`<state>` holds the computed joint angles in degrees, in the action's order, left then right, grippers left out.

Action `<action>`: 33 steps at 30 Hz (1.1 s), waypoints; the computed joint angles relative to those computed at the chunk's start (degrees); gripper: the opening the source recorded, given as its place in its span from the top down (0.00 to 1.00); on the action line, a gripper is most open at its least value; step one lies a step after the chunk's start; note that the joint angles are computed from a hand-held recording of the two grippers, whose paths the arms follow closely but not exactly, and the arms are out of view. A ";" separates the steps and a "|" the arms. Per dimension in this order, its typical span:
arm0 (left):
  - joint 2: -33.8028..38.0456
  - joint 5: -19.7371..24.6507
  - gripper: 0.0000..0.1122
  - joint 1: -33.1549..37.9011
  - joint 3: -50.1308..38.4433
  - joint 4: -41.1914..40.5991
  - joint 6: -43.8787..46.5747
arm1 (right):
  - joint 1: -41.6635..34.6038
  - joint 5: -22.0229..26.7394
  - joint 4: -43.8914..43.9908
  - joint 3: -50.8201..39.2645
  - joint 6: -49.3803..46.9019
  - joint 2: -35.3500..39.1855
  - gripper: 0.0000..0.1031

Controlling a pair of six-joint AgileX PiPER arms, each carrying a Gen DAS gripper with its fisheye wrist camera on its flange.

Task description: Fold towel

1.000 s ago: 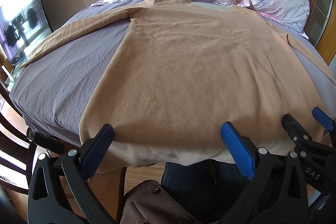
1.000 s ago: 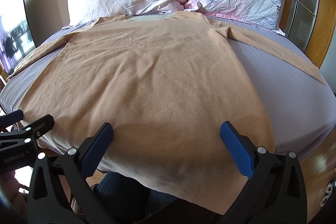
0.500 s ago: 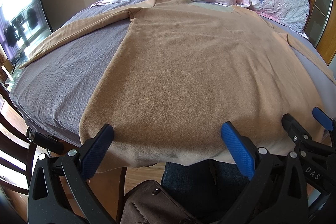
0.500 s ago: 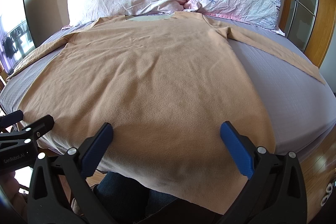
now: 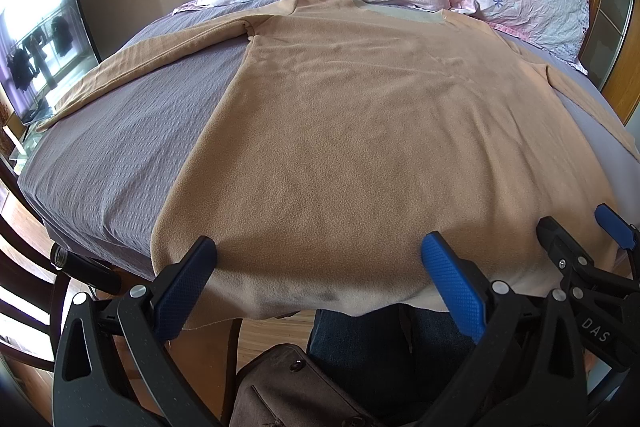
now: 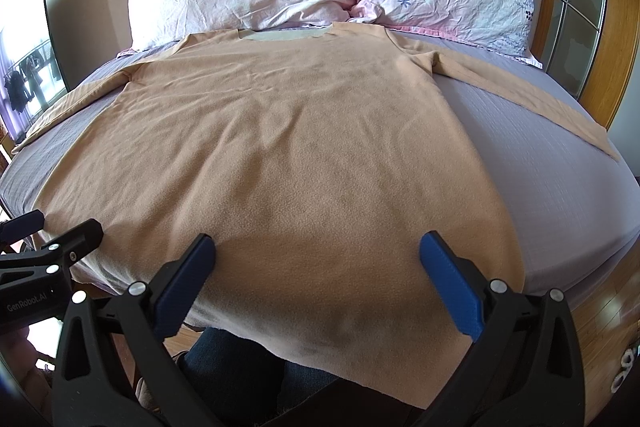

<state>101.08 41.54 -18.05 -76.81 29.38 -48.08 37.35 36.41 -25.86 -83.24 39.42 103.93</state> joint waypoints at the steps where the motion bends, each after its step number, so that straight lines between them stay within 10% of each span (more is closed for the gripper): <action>1: 0.00 0.00 0.10 0.00 0.00 0.00 0.00 | 0.00 0.00 0.00 0.00 0.00 0.00 0.02; 14: -0.35 -1.67 0.10 -0.37 1.50 2.28 -2.38 | -0.47 -6.53 -2.87 4.10 0.38 -1.37 0.02; 21: -2.47 -6.62 0.10 -0.85 6.05 9.14 -7.74 | -17.77 -16.15 19.46 6.72 -20.36 -6.39 0.02; 25: -3.48 -12.16 0.10 1.41 7.59 7.32 -4.60 | -36.94 -4.32 38.68 -9.66 -24.98 0.47 0.16; 33: -7.62 -32.02 0.10 9.67 13.12 11.76 -10.50 | -54.18 20.09 45.94 -55.49 -6.76 31.52 0.50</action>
